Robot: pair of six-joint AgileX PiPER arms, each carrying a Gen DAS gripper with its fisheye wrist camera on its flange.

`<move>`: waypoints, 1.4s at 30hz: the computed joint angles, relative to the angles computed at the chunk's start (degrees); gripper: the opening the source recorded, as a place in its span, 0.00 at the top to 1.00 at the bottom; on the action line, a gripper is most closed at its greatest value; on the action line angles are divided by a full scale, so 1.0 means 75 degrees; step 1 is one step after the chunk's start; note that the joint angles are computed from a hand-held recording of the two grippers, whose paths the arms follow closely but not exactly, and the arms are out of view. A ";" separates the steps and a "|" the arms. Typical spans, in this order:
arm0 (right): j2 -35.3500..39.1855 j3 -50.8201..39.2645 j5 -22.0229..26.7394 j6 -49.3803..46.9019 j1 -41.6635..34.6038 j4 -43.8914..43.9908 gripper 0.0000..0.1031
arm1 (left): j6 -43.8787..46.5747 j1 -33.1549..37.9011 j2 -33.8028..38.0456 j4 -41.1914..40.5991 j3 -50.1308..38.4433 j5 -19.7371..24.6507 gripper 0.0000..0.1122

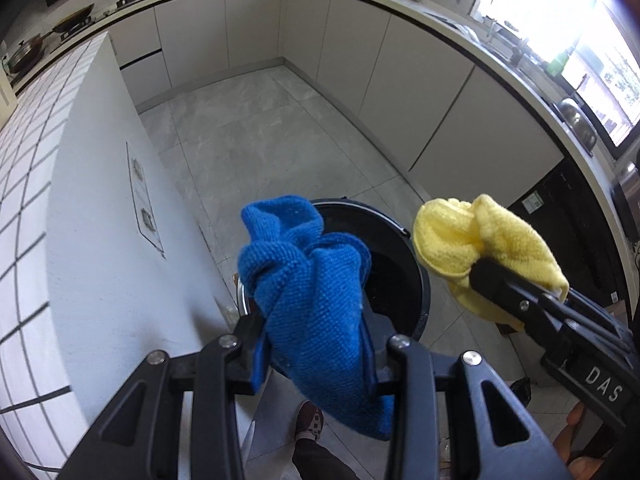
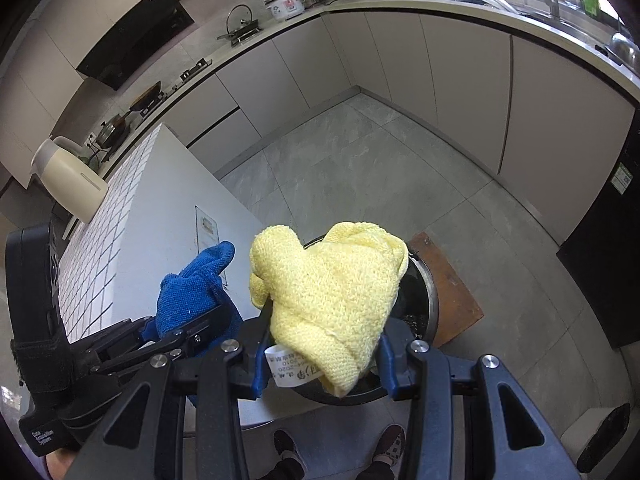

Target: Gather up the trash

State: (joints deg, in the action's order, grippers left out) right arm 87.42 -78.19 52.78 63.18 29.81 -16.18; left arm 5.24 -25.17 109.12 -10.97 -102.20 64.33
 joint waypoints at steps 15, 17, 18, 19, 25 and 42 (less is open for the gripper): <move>0.1430 0.0100 -0.1052 -0.2778 -0.1477 0.2039 0.36 | -0.1445 -0.0454 0.1161 0.1185 -0.0371 -0.0035 0.39; 0.1497 0.0130 -0.1192 -0.2945 -0.1571 0.2132 0.32 | -0.1616 -0.0469 0.1102 0.1362 -0.0268 -0.0216 0.36; 0.1493 0.0145 -0.1234 -0.2905 -0.1599 0.2055 0.32 | -0.1654 -0.0463 0.1055 0.1427 -0.0199 -0.0316 0.36; 0.1452 0.0198 -0.1302 -0.2791 -0.1596 0.1955 0.32 | -0.1678 -0.0464 0.1008 0.1470 -0.0149 -0.0394 0.36; 0.1154 0.0457 -0.1398 -0.2694 -0.1537 0.1704 0.32 | -0.1914 -0.0560 0.0492 0.1708 0.0244 -0.0617 0.36; 0.0363 -0.0544 0.0319 -0.2394 0.0020 0.0970 0.32 | -0.2171 -0.0079 -0.2543 0.1972 0.1612 -0.0676 0.36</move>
